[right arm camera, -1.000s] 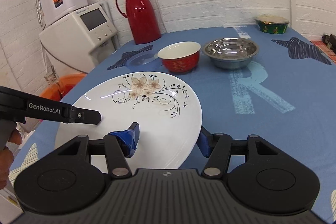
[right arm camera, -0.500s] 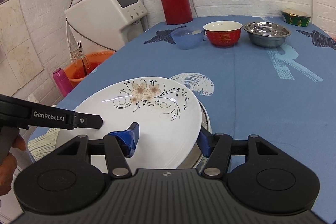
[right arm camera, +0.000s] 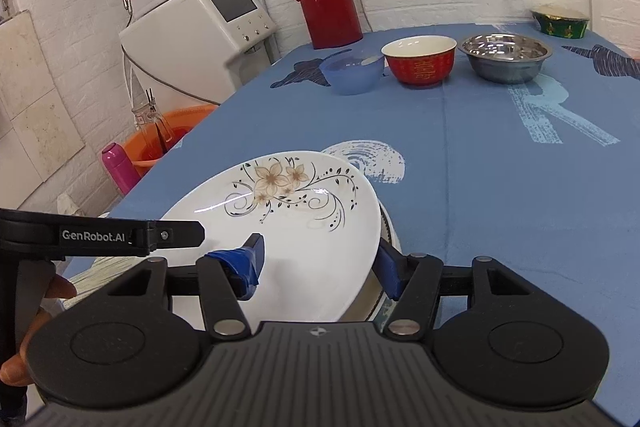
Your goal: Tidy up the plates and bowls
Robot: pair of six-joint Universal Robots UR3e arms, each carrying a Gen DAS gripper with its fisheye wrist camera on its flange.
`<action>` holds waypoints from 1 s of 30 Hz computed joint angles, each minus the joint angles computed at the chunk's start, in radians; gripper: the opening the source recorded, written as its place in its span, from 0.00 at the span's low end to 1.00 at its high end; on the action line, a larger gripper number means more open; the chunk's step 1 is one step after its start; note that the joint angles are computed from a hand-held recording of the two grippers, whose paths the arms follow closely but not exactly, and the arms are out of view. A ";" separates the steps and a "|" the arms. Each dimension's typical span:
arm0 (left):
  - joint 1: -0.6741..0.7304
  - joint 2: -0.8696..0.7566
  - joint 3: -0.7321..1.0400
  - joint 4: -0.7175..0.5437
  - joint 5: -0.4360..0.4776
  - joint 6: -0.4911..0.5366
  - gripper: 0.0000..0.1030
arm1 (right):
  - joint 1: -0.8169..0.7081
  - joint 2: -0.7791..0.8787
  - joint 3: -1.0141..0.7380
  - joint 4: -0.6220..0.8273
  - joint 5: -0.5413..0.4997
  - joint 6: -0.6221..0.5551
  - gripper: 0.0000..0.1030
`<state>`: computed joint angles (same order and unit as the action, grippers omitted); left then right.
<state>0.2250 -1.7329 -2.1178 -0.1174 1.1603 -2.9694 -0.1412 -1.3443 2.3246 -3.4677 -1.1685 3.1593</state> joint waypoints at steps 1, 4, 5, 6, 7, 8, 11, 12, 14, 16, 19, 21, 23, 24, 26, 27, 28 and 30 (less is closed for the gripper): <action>0.001 0.000 0.006 -0.005 0.003 -0.004 0.49 | 0.007 0.000 0.003 -0.017 -0.019 -0.001 0.44; 0.004 0.001 0.024 -0.017 0.008 -0.013 0.49 | 0.068 0.004 -0.050 0.046 -0.144 -0.061 0.45; 0.003 0.000 0.027 -0.017 0.012 -0.016 0.50 | 0.072 0.005 -0.067 0.082 -0.155 -0.085 0.45; -0.001 0.000 0.029 -0.016 0.016 -0.017 0.50 | 0.049 0.004 -0.061 0.092 -0.117 -0.088 0.46; -0.003 0.001 0.029 -0.013 0.018 -0.018 0.50 | 0.031 -0.002 -0.060 0.115 -0.088 -0.084 0.46; -0.006 0.002 0.030 -0.013 0.020 -0.019 0.50 | 0.024 -0.009 -0.064 0.138 -0.078 -0.098 0.46; -0.012 0.011 0.026 -0.012 0.022 -0.020 0.50 | 0.030 -0.023 -0.085 0.201 -0.084 -0.166 0.47; -0.014 0.015 0.025 -0.015 0.021 -0.020 0.50 | 0.018 -0.026 -0.074 0.183 -0.066 -0.164 0.46; -0.011 0.029 0.026 -0.032 0.002 -0.019 0.50 | -0.043 -0.047 -0.040 0.161 0.021 -0.107 0.46; -0.018 0.034 0.040 -0.049 -0.008 -0.023 0.51 | -0.084 -0.068 0.000 0.112 0.057 -0.068 0.46; -0.044 0.021 0.085 -0.078 -0.026 -0.038 0.54 | -0.115 -0.096 0.023 0.088 0.053 -0.044 0.46; -0.071 0.011 0.115 -0.088 -0.035 -0.053 0.59 | -0.139 -0.118 0.015 0.130 0.050 -0.053 0.46; -0.100 -0.010 0.153 -0.100 -0.039 -0.072 0.62 | -0.175 -0.142 0.020 0.156 0.058 -0.067 0.46; -0.114 -0.023 0.173 -0.104 -0.042 -0.084 0.63 | -0.197 -0.157 0.025 0.173 0.065 -0.078 0.46; -0.150 -0.055 0.230 -0.134 -0.040 -0.113 0.64 | -0.248 -0.185 0.039 0.202 0.081 -0.093 0.47; -0.168 -0.073 0.259 -0.146 -0.037 -0.128 0.65 | -0.269 -0.197 0.045 0.213 0.080 -0.092 0.47; -0.190 -0.094 0.292 -0.155 -0.028 -0.147 0.65 | -0.289 -0.206 0.051 0.221 0.076 -0.087 0.47; -0.234 -0.135 0.352 -0.166 -0.001 -0.179 0.66 | -0.321 -0.223 0.051 0.263 0.047 -0.069 0.47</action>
